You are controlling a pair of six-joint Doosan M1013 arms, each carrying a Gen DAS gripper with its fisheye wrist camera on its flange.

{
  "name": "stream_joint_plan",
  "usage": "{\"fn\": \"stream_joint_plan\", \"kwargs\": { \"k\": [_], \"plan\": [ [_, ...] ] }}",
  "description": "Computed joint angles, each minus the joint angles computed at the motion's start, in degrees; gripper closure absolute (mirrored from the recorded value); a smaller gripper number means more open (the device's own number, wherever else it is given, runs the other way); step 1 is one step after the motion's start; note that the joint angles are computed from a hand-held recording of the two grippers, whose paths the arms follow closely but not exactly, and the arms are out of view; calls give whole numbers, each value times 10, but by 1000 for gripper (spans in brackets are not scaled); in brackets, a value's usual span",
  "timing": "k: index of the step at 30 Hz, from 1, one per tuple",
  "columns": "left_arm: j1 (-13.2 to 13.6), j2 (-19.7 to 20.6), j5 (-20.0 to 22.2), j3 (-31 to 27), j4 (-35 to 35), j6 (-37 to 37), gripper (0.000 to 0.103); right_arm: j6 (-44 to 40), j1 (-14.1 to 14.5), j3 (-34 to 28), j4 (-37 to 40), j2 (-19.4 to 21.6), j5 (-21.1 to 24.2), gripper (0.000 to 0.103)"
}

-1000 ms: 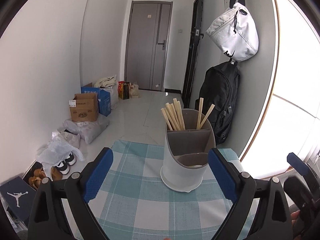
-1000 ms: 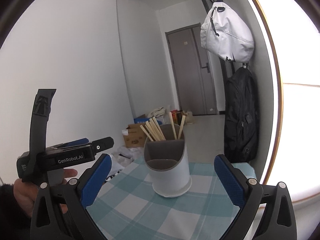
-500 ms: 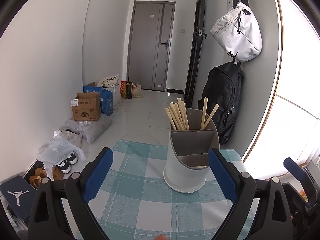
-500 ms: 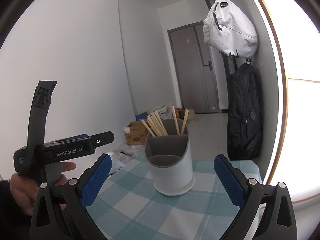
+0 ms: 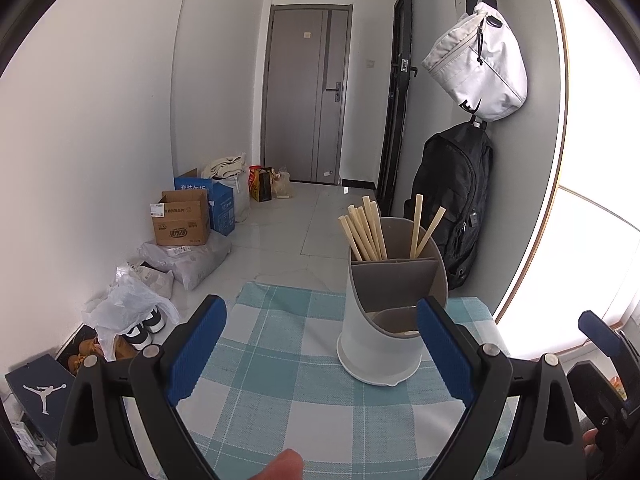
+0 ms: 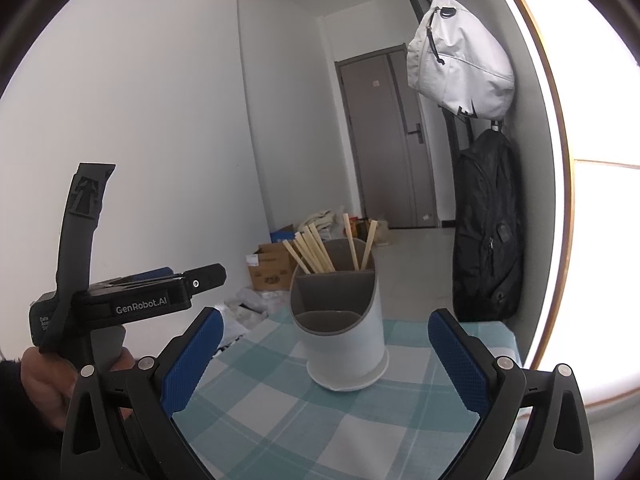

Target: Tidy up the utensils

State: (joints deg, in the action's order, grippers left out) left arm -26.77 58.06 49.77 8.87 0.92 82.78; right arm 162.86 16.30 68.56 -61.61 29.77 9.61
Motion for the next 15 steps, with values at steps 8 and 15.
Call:
{"fn": "stream_joint_plan", "kwargs": {
  "k": [8,15],
  "plan": [
    [0,0,3,2,-3,5,10,-4,1,0,2,0,4,0],
    [1,7,13,-13,-5,-3,10,-18,1,-2,11,1,4,0]
  ]
}}
